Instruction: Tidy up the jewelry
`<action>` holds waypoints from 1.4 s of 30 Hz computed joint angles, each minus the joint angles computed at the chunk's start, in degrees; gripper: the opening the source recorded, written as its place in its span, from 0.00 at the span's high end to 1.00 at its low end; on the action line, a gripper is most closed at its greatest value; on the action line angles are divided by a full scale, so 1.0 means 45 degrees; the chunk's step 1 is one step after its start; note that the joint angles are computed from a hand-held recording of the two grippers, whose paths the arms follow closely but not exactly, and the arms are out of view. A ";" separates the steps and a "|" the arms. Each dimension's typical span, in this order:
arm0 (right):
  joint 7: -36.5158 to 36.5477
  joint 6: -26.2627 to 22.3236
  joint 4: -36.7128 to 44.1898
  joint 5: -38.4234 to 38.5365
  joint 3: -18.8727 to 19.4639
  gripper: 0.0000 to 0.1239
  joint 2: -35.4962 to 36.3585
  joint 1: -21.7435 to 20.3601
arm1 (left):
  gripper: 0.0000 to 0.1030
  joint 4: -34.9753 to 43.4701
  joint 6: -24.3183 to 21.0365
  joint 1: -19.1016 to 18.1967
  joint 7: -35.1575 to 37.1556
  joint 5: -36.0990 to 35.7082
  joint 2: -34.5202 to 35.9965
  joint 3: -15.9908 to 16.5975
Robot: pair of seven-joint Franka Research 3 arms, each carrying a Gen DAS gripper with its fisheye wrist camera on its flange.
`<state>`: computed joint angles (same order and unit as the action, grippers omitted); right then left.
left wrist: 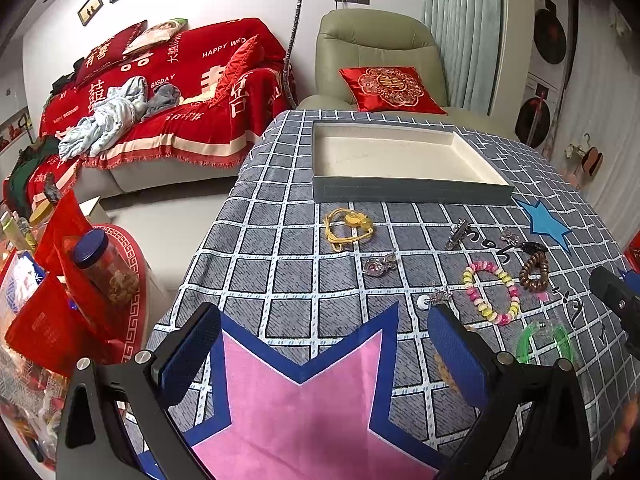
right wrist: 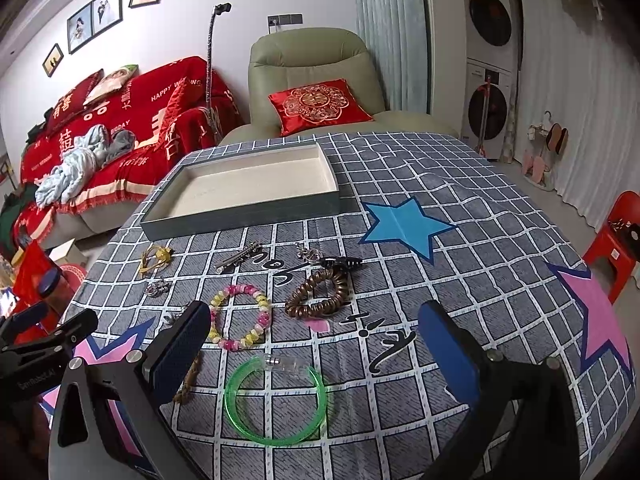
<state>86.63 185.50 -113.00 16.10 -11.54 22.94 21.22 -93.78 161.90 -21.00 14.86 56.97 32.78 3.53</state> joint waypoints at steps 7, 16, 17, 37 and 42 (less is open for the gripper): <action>-0.0034 -0.0005 0.0004 0.0015 0.0033 0.17 0.0002 -0.0030 | 0.00 -0.0006 -0.0009 0.0000 0.0047 -0.0031 0.0003 -0.0007; -0.0144 0.0184 -0.0148 0.0197 0.0182 0.17 -0.0004 -0.0215 | 0.00 0.0069 -0.0111 0.0044 0.0568 -0.0509 0.0134 -0.0169; -0.0128 0.0207 -0.0164 0.0232 0.0110 0.17 0.0006 -0.0148 | 0.00 0.0057 -0.0110 0.0016 0.0573 -0.0513 0.0131 -0.0148; 0.0311 -0.1733 -0.0405 -0.0579 0.0270 0.17 -0.0085 -0.0848 | 0.00 0.1041 -0.0528 0.0960 0.5818 -0.4589 0.1318 -0.1774; 0.0334 -0.3271 0.0375 -0.1122 0.0961 0.17 0.0334 -0.1536 | 0.00 0.1757 -0.0964 0.1071 0.7470 -0.5938 0.1863 -0.2151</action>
